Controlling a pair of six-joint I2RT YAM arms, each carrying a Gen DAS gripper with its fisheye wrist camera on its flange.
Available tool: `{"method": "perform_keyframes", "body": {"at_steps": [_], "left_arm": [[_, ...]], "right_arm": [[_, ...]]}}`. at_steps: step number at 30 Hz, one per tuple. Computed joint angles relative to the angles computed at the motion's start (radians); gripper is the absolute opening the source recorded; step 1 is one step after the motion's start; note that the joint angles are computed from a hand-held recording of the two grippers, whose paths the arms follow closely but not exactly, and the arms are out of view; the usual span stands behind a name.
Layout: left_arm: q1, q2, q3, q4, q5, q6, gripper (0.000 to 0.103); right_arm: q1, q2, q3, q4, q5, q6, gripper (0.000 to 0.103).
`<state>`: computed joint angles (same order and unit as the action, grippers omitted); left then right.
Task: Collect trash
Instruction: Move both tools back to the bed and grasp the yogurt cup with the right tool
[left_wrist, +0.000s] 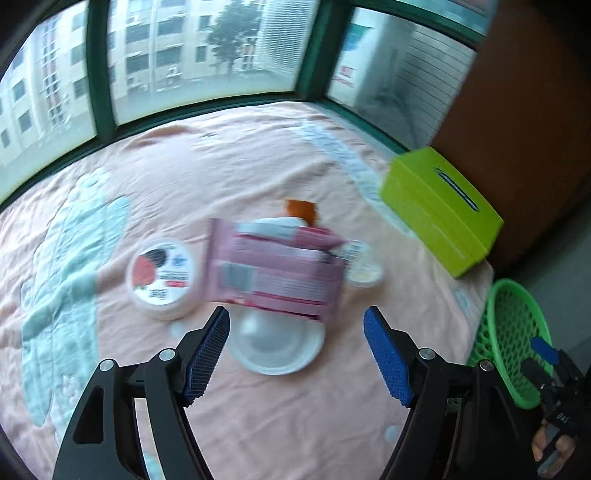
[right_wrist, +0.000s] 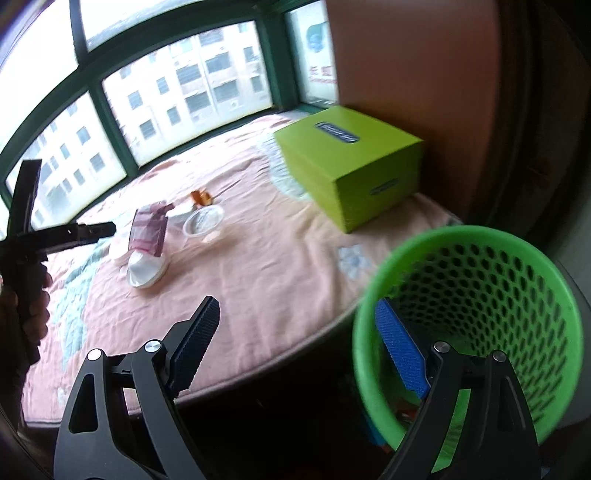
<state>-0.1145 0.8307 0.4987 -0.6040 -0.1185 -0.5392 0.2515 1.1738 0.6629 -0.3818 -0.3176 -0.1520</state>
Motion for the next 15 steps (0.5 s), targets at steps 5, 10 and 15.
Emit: {"method": "perform_keyframes", "body": {"at_steps": [5, 10, 15], "left_arm": [[0.148, -0.073, -0.029, -0.042, 0.064, 0.091, 0.072], [0.304, -0.106, -0.043, -0.061, 0.145, 0.191, 0.072], [0.415, -0.099, -0.054, -0.055, 0.209, 0.258, 0.072]], "right_arm": [[0.145, 0.135, 0.054, 0.073, 0.044, 0.048, 0.086], [0.252, 0.296, 0.155, 0.123, 0.077, 0.059, 0.086], [0.315, 0.447, 0.266, 0.147, 0.099, 0.039, 0.085]]}}
